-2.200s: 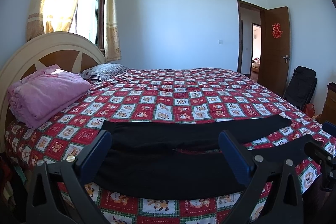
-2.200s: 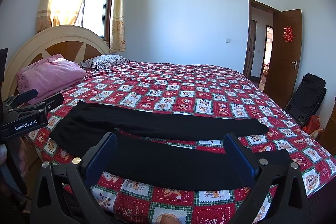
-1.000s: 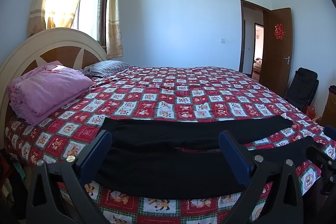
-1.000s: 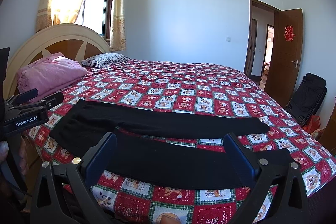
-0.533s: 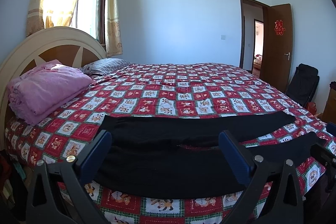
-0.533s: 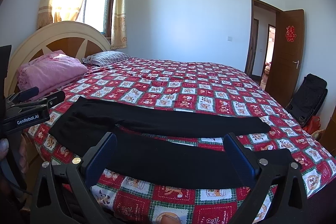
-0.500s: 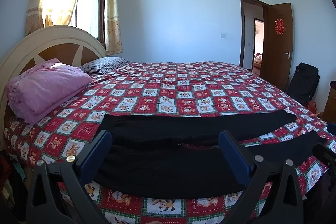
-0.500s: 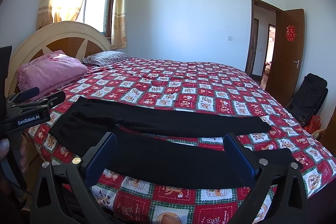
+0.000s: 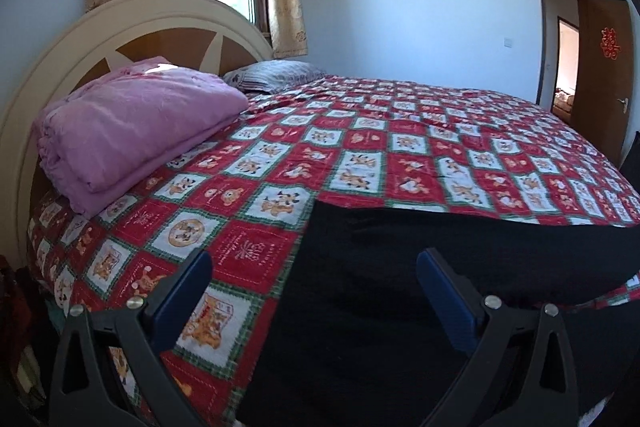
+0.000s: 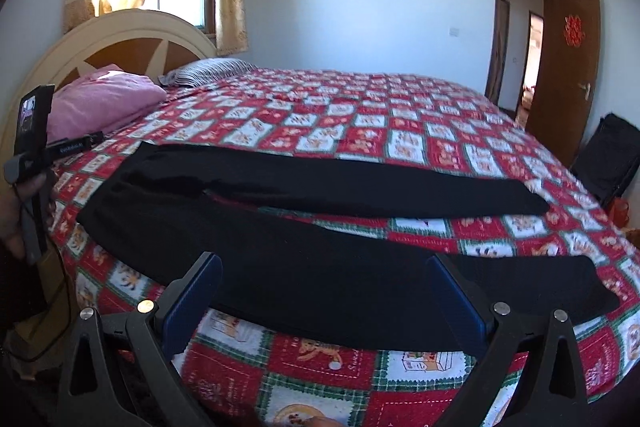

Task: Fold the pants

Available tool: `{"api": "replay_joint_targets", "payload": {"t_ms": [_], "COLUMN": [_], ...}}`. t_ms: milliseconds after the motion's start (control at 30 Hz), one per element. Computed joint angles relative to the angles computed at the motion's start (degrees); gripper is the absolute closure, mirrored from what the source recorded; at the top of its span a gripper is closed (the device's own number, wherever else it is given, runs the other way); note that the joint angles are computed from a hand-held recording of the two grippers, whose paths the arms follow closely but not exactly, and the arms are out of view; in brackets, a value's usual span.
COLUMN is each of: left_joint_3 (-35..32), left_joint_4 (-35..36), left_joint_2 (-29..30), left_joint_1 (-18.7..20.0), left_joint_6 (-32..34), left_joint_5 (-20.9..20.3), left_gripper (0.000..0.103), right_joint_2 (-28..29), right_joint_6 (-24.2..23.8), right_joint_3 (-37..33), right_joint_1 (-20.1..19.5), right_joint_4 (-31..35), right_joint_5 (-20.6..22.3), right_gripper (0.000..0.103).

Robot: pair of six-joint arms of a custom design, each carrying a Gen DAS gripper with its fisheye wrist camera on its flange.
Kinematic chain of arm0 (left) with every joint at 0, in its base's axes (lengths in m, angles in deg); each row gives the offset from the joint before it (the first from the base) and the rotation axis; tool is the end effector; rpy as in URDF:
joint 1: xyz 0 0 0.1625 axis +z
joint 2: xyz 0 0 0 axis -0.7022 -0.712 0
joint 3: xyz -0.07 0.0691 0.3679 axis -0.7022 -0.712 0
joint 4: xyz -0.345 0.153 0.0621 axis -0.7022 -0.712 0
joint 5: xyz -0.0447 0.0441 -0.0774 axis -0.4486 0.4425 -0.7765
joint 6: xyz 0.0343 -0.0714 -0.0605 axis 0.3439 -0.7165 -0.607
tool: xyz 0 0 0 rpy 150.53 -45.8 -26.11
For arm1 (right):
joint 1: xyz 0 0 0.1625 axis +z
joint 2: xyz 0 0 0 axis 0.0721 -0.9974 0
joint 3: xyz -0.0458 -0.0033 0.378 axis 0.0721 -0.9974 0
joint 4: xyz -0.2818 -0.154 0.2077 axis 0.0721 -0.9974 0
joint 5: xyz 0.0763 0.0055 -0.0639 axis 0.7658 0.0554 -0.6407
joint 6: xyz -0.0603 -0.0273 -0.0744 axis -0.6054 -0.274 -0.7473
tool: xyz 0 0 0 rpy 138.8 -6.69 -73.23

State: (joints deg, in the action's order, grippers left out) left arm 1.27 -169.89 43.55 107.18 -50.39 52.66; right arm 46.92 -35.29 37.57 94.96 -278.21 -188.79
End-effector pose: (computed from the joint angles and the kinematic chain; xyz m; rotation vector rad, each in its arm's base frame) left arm -0.1136 -0.7092 0.2423 -0.0071 1.8407 -1.2482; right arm 0.2015 -0.6520 0.1417 0.7752 -2.2243 1.0148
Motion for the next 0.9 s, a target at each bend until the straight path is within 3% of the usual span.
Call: {"api": "replay_joint_targets", "payload": {"t_ms": [200,367,433,567,800,900], "left_joint_3": [-13.0,-22.51,-26.42,-34.04,-39.18,-40.28], "left_joint_4": [15.3,26.72,32.64,41.14,55.07,56.25], "left_joint_2": [4.35,7.92,9.22,12.17,12.75,13.19], "left_joint_1": [4.68,7.35,8.35,9.78,11.86,12.04], "left_joint_6": [-4.58,-7.05,-9.29,-10.77,-18.14,-18.53], "left_joint_5": [-0.82,-5.47,-7.17,-9.11,-15.89,-16.82], "left_gripper": [0.002,0.01,0.02,0.023,0.061,0.063], "right_joint_2": [1.98,3.59,4.84,7.13,13.45,16.76], "right_joint_6": [1.67,3.66,4.01,4.53,5.19,5.95], "right_joint_3": [-5.44,-13.01,-17.16,-25.23,-43.5,-52.41], "right_joint_1": [-2.08,-3.7,-4.37,-5.36,-7.42,-8.2], "right_joint_4": [5.31,13.15,15.08,18.88,27.4,31.7], "right_joint_5": [-1.6,-3.52,-4.78,-6.71,-7.57,-7.88], "right_gripper": [0.002,0.024,0.024,0.024,0.024,0.032]}}
